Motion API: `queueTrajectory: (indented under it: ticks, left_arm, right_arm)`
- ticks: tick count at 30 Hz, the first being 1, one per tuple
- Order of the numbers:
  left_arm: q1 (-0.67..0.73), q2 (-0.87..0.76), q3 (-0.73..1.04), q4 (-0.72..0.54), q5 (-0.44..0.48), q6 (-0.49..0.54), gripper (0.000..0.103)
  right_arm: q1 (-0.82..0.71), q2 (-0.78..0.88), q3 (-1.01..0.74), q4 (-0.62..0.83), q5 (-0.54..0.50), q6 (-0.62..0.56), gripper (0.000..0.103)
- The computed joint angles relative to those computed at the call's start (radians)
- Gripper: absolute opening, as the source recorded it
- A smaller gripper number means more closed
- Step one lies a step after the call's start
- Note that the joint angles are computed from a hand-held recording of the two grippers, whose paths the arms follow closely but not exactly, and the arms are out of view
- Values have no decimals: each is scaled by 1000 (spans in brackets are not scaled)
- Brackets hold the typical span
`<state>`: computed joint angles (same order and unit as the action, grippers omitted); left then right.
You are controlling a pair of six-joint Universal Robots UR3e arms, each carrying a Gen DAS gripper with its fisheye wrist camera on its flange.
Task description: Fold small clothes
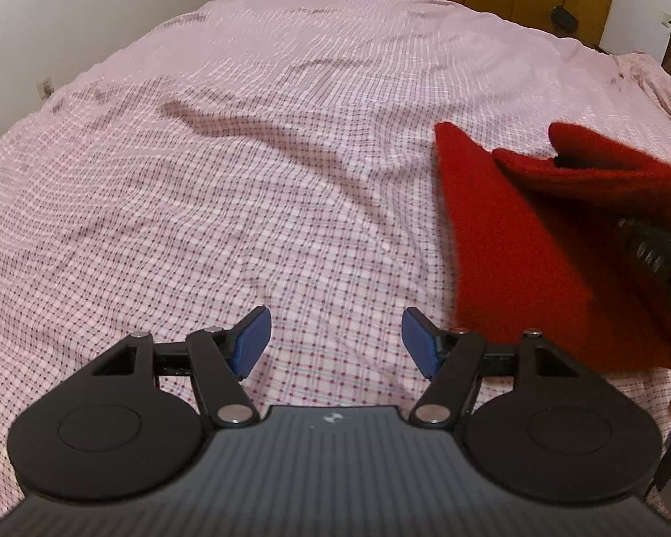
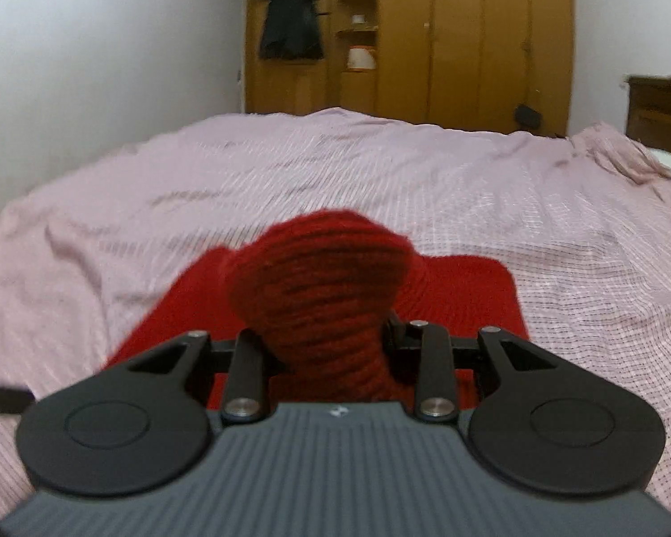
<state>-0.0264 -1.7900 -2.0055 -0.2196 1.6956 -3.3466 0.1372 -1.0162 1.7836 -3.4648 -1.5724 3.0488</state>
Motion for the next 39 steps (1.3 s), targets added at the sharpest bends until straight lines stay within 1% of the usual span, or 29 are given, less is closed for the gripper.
queueTrajectory:
  ticks: [2, 5, 7, 8, 12, 16, 18, 19, 21, 22, 23, 26, 29, 32, 35, 37, 39]
  left_arm:
    - [16, 8, -14, 6, -9, 4, 72]
    - [47, 24, -38, 18, -27, 6, 72]
    - [71, 39, -59, 29, -46, 13, 72]
    - [82, 47, -70, 35, -54, 16, 72]
    - [121, 77, -104, 45, -71, 32, 72]
    - [151, 107, -138, 54, -78, 37, 72]
    - [162, 120, -153, 58, -83, 40, 72]
    - [167, 128, -162, 58, -85, 42, 72]
    - [172, 147, -180, 60, -88, 50, 72]
    - [173, 152, -188, 65, -87, 56, 72]
    - [171, 156, -191, 67, -83, 61, 72]
    - [162, 162, -188, 63, -66, 60, 72]
    - [162, 182, -185, 49, -82, 53, 72]
    - [156, 198, -174, 36, -106, 54, 72]
    - [145, 205, -141, 6, -142, 49, 72]
    - [133, 198, -100, -23, -166, 36, 72]
    - [122, 179, -45, -51, -197, 17, 72]
  right_arm:
    - [11, 2, -1, -6, -19, -25, 34]
    - [18, -20, 1, 7, -34, -28, 34]
    - [29, -22, -13, -17, -65, -29, 33]
    - [36, -22, -25, -30, -78, -26, 33]
    - [47, -53, -49, -25, -75, 11, 33]
    - [103, -10, -59, -17, -99, -34, 33]
    - [128, 5, -82, 87, -116, -63, 37]
    - [146, 15, -80, 98, -138, -88, 39]
    - [186, 19, -52, 45, -195, -145, 42]
    - [191, -11, -31, 61, -188, -152, 48]
    - [182, -51, 1, 78, -154, -142, 54]
    - [140, -206, 102, 148, -27, -102, 60]
    - [73, -370, 206, 215, 110, -94, 59]
    - [-3, -492, 284, 267, 230, -89, 58]
    - [-133, -639, 352, 378, 368, -86, 58]
    - [-223, -706, 374, 446, 447, -76, 58]
    - [-305, -752, 393, 478, 506, -65, 58]
